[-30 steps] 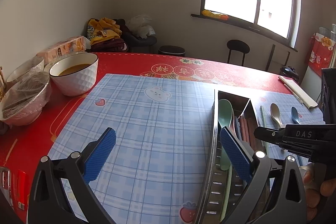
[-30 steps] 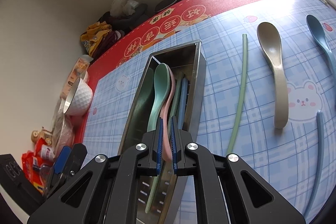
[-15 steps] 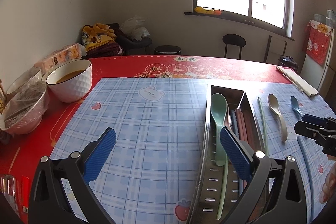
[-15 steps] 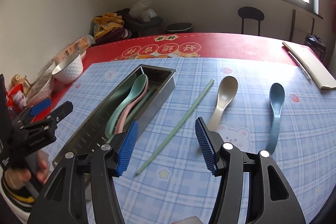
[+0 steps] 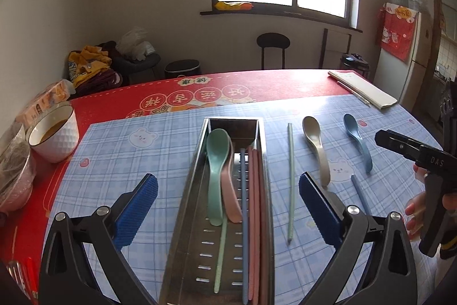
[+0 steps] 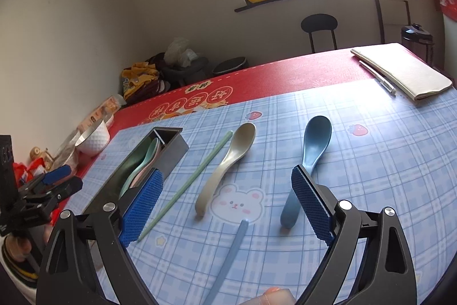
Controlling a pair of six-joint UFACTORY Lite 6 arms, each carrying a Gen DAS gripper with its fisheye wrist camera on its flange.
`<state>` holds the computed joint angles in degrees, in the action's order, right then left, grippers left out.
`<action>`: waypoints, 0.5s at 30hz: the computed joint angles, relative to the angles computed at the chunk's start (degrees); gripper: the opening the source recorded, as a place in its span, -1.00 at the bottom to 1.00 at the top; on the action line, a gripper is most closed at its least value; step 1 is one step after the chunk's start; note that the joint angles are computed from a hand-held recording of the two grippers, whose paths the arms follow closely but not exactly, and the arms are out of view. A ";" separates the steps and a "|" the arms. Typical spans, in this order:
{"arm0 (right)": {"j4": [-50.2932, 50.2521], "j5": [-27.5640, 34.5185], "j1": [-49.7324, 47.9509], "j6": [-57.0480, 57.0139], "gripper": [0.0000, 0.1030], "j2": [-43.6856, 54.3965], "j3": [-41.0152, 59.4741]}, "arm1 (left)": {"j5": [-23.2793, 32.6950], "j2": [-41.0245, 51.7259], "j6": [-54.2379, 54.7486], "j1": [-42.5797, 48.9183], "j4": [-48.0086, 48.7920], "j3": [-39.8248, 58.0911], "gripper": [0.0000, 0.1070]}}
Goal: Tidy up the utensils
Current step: 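Move the left tool over the green chopstick while the right tool approaches the blue spoon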
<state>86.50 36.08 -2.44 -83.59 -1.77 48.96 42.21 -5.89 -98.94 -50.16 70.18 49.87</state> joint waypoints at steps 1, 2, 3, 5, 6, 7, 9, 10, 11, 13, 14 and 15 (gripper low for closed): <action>-0.44 1.39 -0.83 0.41 0.71 1.20 0.60 | -0.64 2.54 2.74 -0.18 -1.20 3.05 0.78; -2.11 3.51 -1.93 1.67 0.71 2.74 1.70 | -1.67 5.19 5.86 -0.06 -2.74 6.27 0.69; -4.12 5.14 -2.76 3.01 0.71 4.04 2.76 | -2.74 8.24 9.96 0.32 -5.06 9.90 0.63; -5.78 3.99 -2.98 4.57 0.71 4.08 3.09 | -4.08 15.43 19.39 1.55 -11.56 18.01 0.44; -5.61 2.86 -3.07 4.51 0.71 3.64 2.66 | -4.36 19.24 24.09 2.24 -14.90 22.14 0.39; -5.29 1.92 -3.20 4.46 0.71 3.25 2.09 | -4.75 22.92 28.57 3.04 -18.06 25.88 0.25; -5.22 1.37 -4.15 4.77 0.71 3.23 1.60 | -4.59 29.91 37.19 4.98 -24.60 33.34 0.04; -5.21 1.20 -4.76 4.85 0.72 3.31 1.39 | -4.34 33.07 41.08 6.22 -27.94 36.82 -0.09; -5.32 0.90 -5.17 5.18 0.72 3.52 1.46 | -4.54 35.83 45.17 7.82 -32.07 39.94 -0.27; -5.29 0.38 -5.84 5.98 0.71 3.79 1.43 | -4.56 40.20 51.82 10.97 -39.48 45.01 -0.53; -5.10 0.22 -5.99 6.24 0.71 3.92 1.47 | -4.27 42.10 54.62 12.14 -42.43 47.47 -0.58; -5.12 0.51 -6.45 6.40 0.71 4.04 1.58 | -4.14 43.56 56.93 13.12 -44.75 49.34 -0.59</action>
<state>81.38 36.59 -8.89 -77.19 2.28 50.54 38.07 37.67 -42.00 -37.04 25.43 99.21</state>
